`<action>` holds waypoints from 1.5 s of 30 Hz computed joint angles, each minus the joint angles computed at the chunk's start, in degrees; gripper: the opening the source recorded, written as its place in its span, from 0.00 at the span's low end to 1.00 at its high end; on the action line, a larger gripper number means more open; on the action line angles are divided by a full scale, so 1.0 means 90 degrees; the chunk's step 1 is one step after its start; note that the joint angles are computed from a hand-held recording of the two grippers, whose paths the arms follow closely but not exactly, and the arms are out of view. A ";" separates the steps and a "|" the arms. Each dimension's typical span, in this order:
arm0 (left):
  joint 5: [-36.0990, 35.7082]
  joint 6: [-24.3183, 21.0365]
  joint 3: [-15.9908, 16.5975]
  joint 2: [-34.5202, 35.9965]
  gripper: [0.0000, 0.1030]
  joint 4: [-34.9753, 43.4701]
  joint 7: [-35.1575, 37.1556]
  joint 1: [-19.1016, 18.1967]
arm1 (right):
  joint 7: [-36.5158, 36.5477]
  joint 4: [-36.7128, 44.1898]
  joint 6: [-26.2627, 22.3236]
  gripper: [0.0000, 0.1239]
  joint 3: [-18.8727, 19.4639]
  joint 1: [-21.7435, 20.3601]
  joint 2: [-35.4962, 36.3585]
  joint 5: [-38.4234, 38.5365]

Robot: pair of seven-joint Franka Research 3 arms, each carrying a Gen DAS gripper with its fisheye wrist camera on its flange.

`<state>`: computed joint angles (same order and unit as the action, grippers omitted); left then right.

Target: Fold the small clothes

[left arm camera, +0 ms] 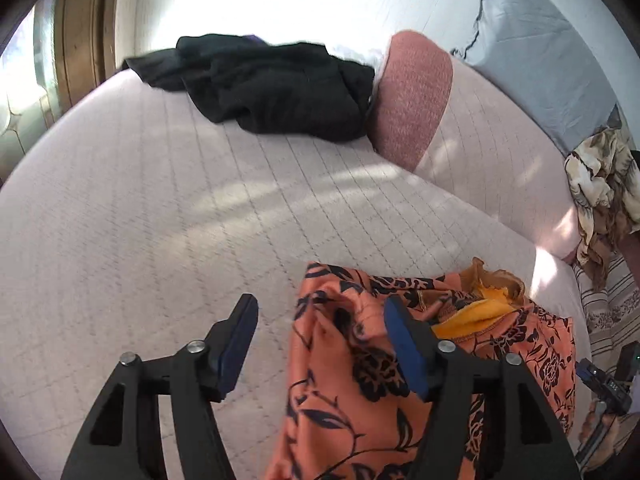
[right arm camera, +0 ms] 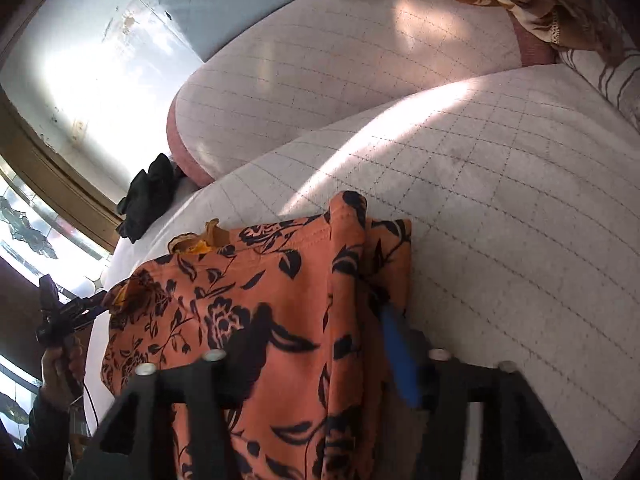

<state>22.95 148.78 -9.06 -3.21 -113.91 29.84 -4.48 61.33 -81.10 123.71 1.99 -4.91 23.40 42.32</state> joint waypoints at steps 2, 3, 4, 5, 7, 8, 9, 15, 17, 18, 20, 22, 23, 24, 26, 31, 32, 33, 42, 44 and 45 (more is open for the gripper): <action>-0.0135 0.0331 0.0043 -0.0554 0.71 -0.0568 0.0058 -0.0008 | -0.0223 -0.0400 -0.0163 0.62 0.0012 -0.0123 -0.0307 0.0183; -0.0475 0.0386 0.0084 -0.0799 0.71 -0.0831 0.0293 -0.0079 | -0.0252 -0.0508 -0.0366 0.62 -0.0002 -0.0168 -0.0394 0.0260; -0.0805 0.0588 0.0136 -0.0994 0.71 -0.1113 0.0485 -0.0159 | -0.0265 -0.0497 -0.0721 0.62 -0.0008 -0.0224 -0.0386 0.0342; -0.1219 0.0701 0.0194 -0.1127 0.71 -0.1359 0.0740 -0.0303 | -0.0311 -0.0438 -0.1011 0.61 -0.0012 -0.0224 -0.0328 0.0327; -0.2162 0.0628 0.0356 -0.1056 0.71 -0.1510 0.1654 -0.0723 | -0.0488 -0.0545 -0.1047 0.61 -0.0059 -0.0065 -0.0372 0.0036; -0.2192 0.0548 0.0266 -0.0894 0.71 -0.1439 0.1813 -0.0739 | -0.0449 -0.0556 -0.1032 0.61 -0.0075 0.0007 -0.0354 -0.0037; -0.1998 0.0411 0.0114 -0.0721 0.71 -0.1338 0.1772 -0.0678 | -0.0370 -0.0591 -0.0937 0.62 -0.0085 0.0056 -0.0360 -0.0014; -0.0866 -0.0410 -0.0216 -0.0040 0.22 -0.0569 0.0987 -0.0476 | -0.0029 -0.0303 -0.1183 0.38 -0.0132 0.0257 -0.0223 -0.0393; -0.1464 -0.0343 -0.0138 0.0006 0.15 -0.0477 0.1260 -0.0485 | 0.0226 -0.0066 -0.1332 0.17 -0.0146 0.0273 -0.0081 -0.0520; -0.1349 -0.0420 -0.0162 0.0017 0.14 -0.0384 0.1185 -0.0483 | 0.0322 0.0023 -0.1387 0.14 -0.0145 0.0274 -0.0044 -0.0560; -0.1032 -0.0472 -0.0219 -0.0103 0.14 -0.0300 0.0882 -0.0490 | 0.0444 0.0112 -0.1419 0.09 -0.0117 0.0268 -0.0087 -0.0554; -0.0862 -0.0376 -0.0260 -0.0363 0.14 -0.0328 0.0686 -0.0513 | 0.0422 0.0116 -0.1434 0.08 -0.0052 0.0166 -0.0256 -0.0238; -0.0817 -0.0363 -0.0285 -0.0495 0.14 -0.0332 0.0648 -0.0534 | 0.0384 0.0128 -0.1440 0.08 -0.0050 0.0156 -0.0360 -0.0201; -0.0777 -0.0381 -0.0311 -0.0616 0.14 -0.0321 0.0633 -0.0556 | 0.0392 0.0163 -0.1475 0.08 -0.0071 0.0170 -0.0449 -0.0251; -0.0688 -0.0504 -0.0392 -0.0928 0.14 -0.0354 0.0589 -0.0618 | 0.0411 0.0163 -0.1580 0.07 -0.0123 0.0173 -0.0658 -0.0321; -0.1291 -0.0510 -0.0472 -0.2075 0.16 -0.1337 0.0402 -0.1058 | 0.0012 -0.0450 -0.2407 0.06 -0.0368 0.0023 -0.1482 -0.0433; -0.1497 -0.0478 -0.0458 -0.2199 0.20 -0.1628 0.0404 -0.1191 | -0.0077 -0.0755 -0.2464 0.09 -0.0437 0.0049 -0.1680 -0.0657; -0.1687 -0.0529 -0.0465 -0.2247 0.21 -0.1897 0.0385 -0.1312 | -0.0182 -0.1177 -0.2367 0.10 -0.0491 0.0102 -0.1889 -0.0904; -0.1345 -0.0740 -0.0560 -0.2852 0.36 -0.2636 -0.0162 -0.1168 | -0.0495 -0.3193 -0.1182 0.56 -0.0872 0.0037 -0.2724 -0.0046; -0.1283 -0.0703 -0.0451 -0.2700 0.38 -0.2448 0.0021 -0.1120 | -0.0326 -0.2928 -0.0997 0.56 -0.0863 0.0083 -0.2539 -0.0159; -0.1359 -0.0551 -0.0295 -0.2545 0.38 -0.2376 0.0272 -0.1152 | -0.0221 -0.2714 -0.1026 0.56 -0.0862 0.0087 -0.2365 -0.0126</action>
